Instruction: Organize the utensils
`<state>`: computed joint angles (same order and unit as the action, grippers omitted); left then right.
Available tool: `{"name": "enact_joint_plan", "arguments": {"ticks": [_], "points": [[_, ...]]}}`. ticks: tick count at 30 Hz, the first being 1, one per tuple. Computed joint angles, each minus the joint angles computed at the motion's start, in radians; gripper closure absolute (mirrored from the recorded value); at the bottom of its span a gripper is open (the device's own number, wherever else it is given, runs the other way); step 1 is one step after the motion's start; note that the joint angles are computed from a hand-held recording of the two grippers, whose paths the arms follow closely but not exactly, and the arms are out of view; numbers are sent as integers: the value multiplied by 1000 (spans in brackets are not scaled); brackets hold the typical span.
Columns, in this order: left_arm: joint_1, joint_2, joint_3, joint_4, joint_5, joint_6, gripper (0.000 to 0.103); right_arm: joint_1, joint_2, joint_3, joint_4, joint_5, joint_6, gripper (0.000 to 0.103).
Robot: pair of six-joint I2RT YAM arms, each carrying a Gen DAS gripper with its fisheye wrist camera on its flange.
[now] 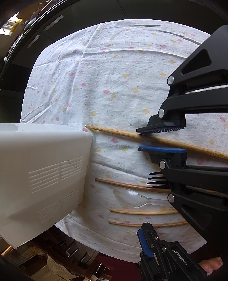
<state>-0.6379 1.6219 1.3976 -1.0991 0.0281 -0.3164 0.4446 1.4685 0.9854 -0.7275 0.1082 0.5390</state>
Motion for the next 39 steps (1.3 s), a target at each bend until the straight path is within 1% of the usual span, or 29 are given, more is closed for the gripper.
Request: {"name": "enact_joint_plan", "arguments": {"ticks": [1, 5, 6, 7, 8, 13, 15, 19, 25, 28, 31, 35, 39], "points": [[2, -7, -6, -8, 0, 6, 88, 10, 9, 13, -16, 2, 1, 78], [-18, -17, -17, -12, -12, 0, 88, 61, 42, 50, -60, 60, 11, 77], [-21, -16, -18, -7, -13, 0, 88, 66, 44, 54, -63, 66, 13, 81], [-24, -16, -19, -1, -16, 2, 90, 71, 44, 56, -63, 66, 13, 88], [-32, -14, -23, 10, -19, -3, 94, 77, 45, 57, -62, 67, 14, 92], [-10, -14, -24, 30, 4, 4, 97, 81, 14, 31, -42, 75, 41, 93], [8, -32, -35, 46, -2, 29, 98, 68, -39, 0, -26, 56, 48, 94], [50, -101, -62, 59, 11, 81, 98, 46, -211, -76, -30, 20, 68, 95], [111, -171, -37, 18, 60, 142, 98, 20, -414, -167, -61, -37, 99, 95], [122, -210, -17, -3, 73, 156, 98, 22, -498, -197, -78, -38, 120, 95], [116, -246, 19, -23, 70, 165, 98, 11, -542, -188, -85, -42, 117, 95], [104, -275, 96, -54, 80, 184, 98, 86, -596, -129, -136, 21, 150, 95], [78, -291, 182, -83, 84, 191, 98, 203, -616, -35, -195, 134, 190, 95]]}}
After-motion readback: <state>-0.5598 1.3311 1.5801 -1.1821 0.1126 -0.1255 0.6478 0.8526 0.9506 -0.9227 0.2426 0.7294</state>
